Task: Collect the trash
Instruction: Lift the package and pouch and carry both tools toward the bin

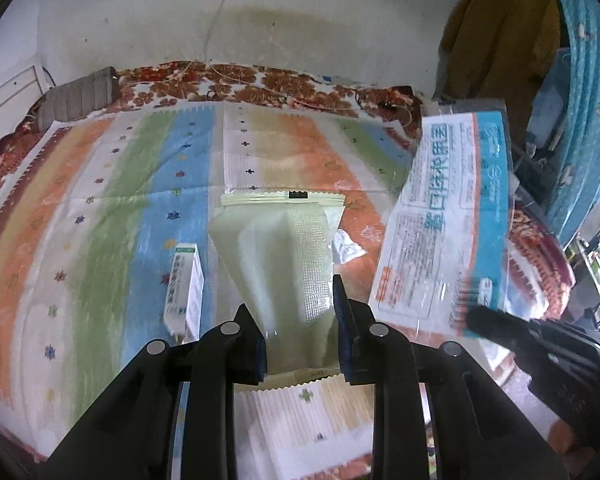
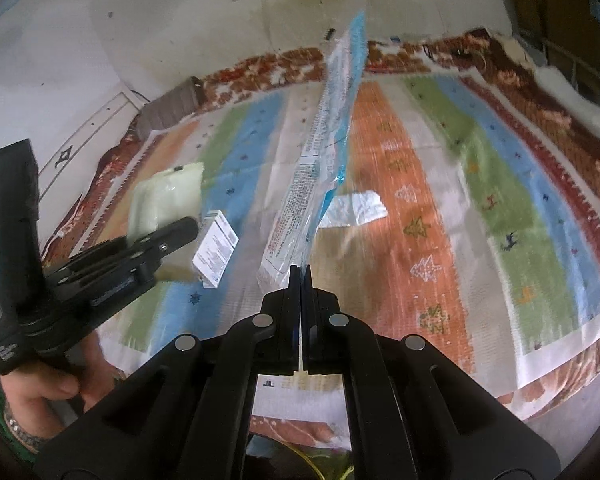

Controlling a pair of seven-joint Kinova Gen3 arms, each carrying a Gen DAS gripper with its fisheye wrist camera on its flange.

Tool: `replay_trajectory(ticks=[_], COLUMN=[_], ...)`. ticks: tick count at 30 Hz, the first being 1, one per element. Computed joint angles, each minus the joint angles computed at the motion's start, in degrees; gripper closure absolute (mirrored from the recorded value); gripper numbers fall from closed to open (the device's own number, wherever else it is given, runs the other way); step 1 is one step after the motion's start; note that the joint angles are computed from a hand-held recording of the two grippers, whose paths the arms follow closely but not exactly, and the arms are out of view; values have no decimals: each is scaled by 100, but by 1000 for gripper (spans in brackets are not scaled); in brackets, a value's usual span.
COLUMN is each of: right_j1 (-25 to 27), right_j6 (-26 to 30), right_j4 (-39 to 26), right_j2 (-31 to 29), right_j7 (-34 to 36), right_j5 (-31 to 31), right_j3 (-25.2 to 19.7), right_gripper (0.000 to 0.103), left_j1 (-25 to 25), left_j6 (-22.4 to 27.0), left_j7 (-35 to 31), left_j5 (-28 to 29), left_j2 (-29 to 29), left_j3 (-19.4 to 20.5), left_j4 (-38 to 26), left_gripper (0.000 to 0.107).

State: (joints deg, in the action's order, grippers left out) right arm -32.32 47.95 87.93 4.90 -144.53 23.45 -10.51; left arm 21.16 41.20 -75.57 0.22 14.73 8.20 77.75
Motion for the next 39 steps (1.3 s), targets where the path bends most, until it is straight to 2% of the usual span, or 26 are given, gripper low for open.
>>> replay_trajectory(ticks=[6, 12, 23, 29, 39], right_j1=[-51, -223, -382, -436, -664], right_j6=[-119, 13, 2, 150, 274], right_j4=[335, 614, 1037, 1299, 1569], right_j2=[-373, -683, -1060, -1270, -1416], right_j7=[-102, -609, -1092, -1808, -1920], right_j5=[47, 811, 1412, 2045, 1745], right_j3=[-199, -644, -1251, -1774, -2052], right_gripper=[103, 103, 103, 103, 103], left_j1=[-240, -339, -509, -389, -291], left_j6=[37, -135, -229, -267, -160], left_j7=[-222, -568, -1214, -1355, -1389], left_j5=[508, 894, 1817, 1695, 2048], left_j2=[-403, -855, -1837, -2309, -2796], left_j3=[118, 197, 53, 114, -77], left_j4=[270, 679, 1658, 2101, 2671], left_gripper=[83, 83, 83, 83, 83])
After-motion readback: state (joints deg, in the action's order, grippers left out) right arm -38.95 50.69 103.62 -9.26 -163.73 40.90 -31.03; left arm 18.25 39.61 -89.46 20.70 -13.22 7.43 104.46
